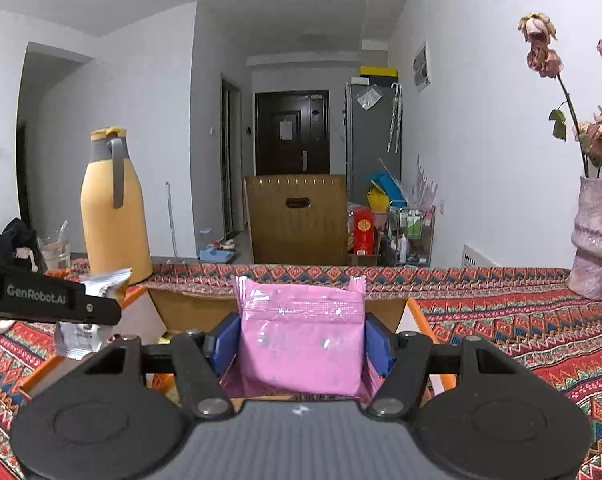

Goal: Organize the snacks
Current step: 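Lower both packets into the box and open both grippers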

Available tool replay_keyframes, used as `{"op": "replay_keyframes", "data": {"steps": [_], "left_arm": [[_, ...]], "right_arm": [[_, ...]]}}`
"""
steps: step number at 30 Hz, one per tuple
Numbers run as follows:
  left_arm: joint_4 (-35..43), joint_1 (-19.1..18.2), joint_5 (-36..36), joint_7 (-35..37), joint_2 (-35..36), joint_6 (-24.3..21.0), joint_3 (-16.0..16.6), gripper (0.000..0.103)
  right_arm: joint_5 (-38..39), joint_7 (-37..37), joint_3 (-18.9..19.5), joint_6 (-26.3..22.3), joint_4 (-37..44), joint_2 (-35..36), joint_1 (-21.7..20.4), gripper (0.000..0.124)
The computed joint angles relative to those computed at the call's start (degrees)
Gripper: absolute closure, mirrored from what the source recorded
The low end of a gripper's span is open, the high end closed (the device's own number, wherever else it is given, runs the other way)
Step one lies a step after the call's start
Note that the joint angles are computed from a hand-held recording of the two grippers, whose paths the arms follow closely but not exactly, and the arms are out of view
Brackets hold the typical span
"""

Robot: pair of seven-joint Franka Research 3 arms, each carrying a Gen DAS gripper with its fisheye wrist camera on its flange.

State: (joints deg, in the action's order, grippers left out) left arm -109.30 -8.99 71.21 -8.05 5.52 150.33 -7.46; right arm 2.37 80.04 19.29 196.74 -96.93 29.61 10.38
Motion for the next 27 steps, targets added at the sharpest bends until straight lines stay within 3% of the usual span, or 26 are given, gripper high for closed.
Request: {"op": "replay_keyframes", "data": {"steps": [9, 11, 14, 16, 18, 21, 27], "left_arm": [[0.1, -0.4, 0.1, 0.2, 0.9, 0.1, 0.1, 0.061], [-0.3, -0.5, 1.0, -0.8, 0.5, 0.5, 0.2, 0.056], [-1.0, -0.5, 3.3, -3.5, -0.2, 1.0, 0.2, 0.028], [-1.5, -0.8, 6.0, -6.6, -1.0, -0.9, 0.0, 0.002], [-2.2, -0.8, 7.3, -8.4, -1.9, -2.1, -0.5, 0.0], [-2.6, -0.3, 7.4, -8.7, -2.6, -1.9, -1.0, 0.0], [-2.7, -0.4, 6.6, -7.6, -3.0, -3.3, -1.8, 0.0]], "right_arm": [[2.5, -1.7, -1.7, -2.8, 1.0, 0.4, 1.8, 0.059], [3.5, -2.2, -2.5, -3.3, 1.0, 0.3, 2.6, 0.057], [5.3, -2.4, -3.3, -3.1, 0.9, 0.1, 3.3, 0.045], [5.9, -2.0, -2.2, -2.4, 0.3, -0.2, 2.2, 0.027], [5.7, -0.8, 0.2, -1.4, -0.5, -0.4, -0.2, 0.021], [3.2, 1.3, 5.3, -1.7, -1.8, -0.8, -5.2, 0.021], [0.5, 3.8, 5.2, -0.4, -3.3, -1.9, -5.7, 0.021]]}}
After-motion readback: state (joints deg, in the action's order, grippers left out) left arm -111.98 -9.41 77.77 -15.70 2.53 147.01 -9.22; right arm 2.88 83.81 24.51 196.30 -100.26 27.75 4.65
